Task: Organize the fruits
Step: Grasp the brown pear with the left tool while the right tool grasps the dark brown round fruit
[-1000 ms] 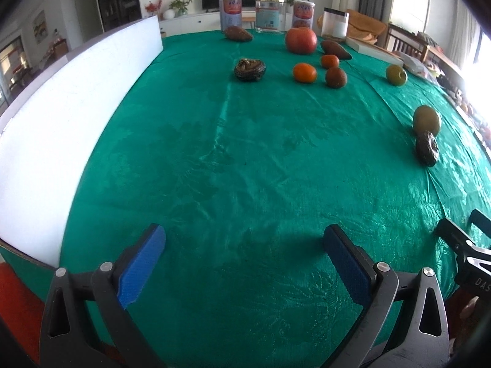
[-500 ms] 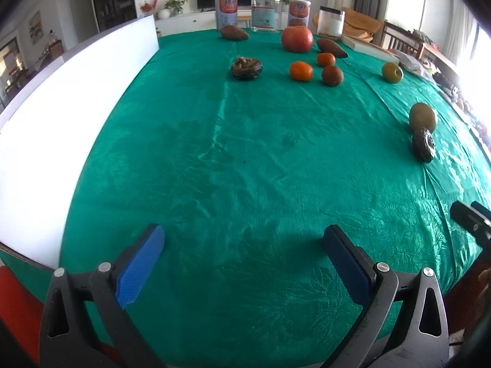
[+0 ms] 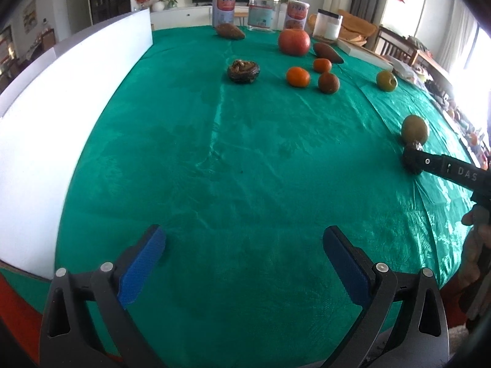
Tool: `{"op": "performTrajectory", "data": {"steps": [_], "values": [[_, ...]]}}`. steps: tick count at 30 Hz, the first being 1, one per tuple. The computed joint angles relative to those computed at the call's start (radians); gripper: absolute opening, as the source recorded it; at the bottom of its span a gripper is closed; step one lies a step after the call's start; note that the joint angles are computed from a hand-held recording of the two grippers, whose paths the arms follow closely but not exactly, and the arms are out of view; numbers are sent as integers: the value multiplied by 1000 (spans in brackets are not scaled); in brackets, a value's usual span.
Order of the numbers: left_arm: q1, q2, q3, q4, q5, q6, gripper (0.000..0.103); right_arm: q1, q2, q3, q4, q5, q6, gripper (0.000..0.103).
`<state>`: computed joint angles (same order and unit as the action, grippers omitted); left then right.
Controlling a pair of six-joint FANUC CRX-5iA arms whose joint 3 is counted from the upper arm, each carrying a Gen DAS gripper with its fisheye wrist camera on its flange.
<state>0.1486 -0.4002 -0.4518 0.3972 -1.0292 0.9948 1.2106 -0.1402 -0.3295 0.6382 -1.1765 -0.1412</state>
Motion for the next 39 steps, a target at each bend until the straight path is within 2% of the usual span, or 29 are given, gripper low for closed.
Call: {"op": "performTrajectory", "data": {"steps": [1, 3, 7, 11, 18, 24, 25, 27, 28, 29, 35, 39], "values": [[-3, 18, 15, 7, -5, -5, 102, -11, 18, 19, -10, -7, 25, 56], [-12, 56, 49, 24, -5, -23, 102, -21, 34, 35, -13, -13, 37, 44], [-39, 127, 132, 19, -2, -35, 102, -14, 4, 10, -16, 6, 14, 44], [-81, 183, 192, 58, -53, -78, 102, 49, -78, -52, 5, -7, -78, 44], [-297, 337, 342, 132, -134, -111, 102, 153, -175, -126, 23, -183, -207, 44], [-504, 470, 493, 16, -108, -32, 101, 240, -250, -190, 20, -289, -346, 44], [-524, 481, 509, -12, -106, -10, 98, 255, -262, -200, 20, -300, -368, 44], [-548, 498, 531, -54, -107, 27, 72, 272, -274, -212, 26, -313, -391, 44], [-554, 512, 547, -71, -125, 44, 54, 274, -282, -217, 28, -315, -394, 44], [-553, 520, 553, -78, -135, 53, 50, 278, -289, -223, 30, -315, -401, 44], [-463, 448, 447, 21, -115, 44, 49, 253, -294, -224, 41, -261, -376, 44], [-305, 332, 350, 161, -155, -22, 49, 189, -264, -192, 45, -134, -275, 44]]}}
